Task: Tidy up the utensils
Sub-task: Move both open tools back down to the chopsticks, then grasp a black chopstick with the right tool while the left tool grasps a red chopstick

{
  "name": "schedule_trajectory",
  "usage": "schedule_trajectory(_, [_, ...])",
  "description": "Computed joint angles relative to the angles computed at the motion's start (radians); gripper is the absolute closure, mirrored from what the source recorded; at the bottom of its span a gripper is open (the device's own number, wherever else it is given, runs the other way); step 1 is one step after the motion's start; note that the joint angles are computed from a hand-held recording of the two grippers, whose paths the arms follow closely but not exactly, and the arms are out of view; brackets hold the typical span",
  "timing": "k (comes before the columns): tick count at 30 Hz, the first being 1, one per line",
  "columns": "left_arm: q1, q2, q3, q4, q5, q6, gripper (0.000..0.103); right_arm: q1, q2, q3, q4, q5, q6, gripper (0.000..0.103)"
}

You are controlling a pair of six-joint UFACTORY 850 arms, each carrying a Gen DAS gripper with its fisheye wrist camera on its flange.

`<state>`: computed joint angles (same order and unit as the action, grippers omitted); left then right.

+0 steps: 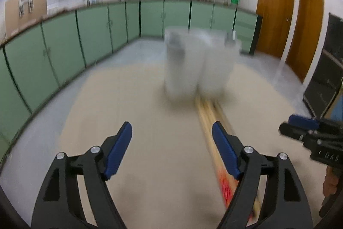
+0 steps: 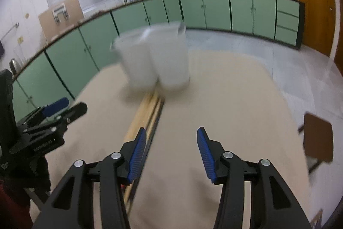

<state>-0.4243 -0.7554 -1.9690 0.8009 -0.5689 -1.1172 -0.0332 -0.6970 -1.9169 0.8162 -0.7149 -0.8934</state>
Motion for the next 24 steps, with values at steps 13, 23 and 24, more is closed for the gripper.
schedule_trajectory(13, [-0.051, 0.162, 0.305, -0.062, -0.048, -0.049, 0.027, 0.021, 0.182, 0.336, -0.009, 0.027, -0.085, 0.054])
schedule_trajectory(23, [-0.069, 0.169, 0.313, -0.067, -0.048, -0.036, 0.027, 0.031, 0.208, 0.380, -0.086, 0.129, -0.066, 0.057])
schedule_trajectory(24, [-0.070, 0.170, 0.315, -0.067, -0.048, -0.039, 0.027, 0.027, 0.211, 0.382, -0.083, 0.131, -0.068, 0.057])
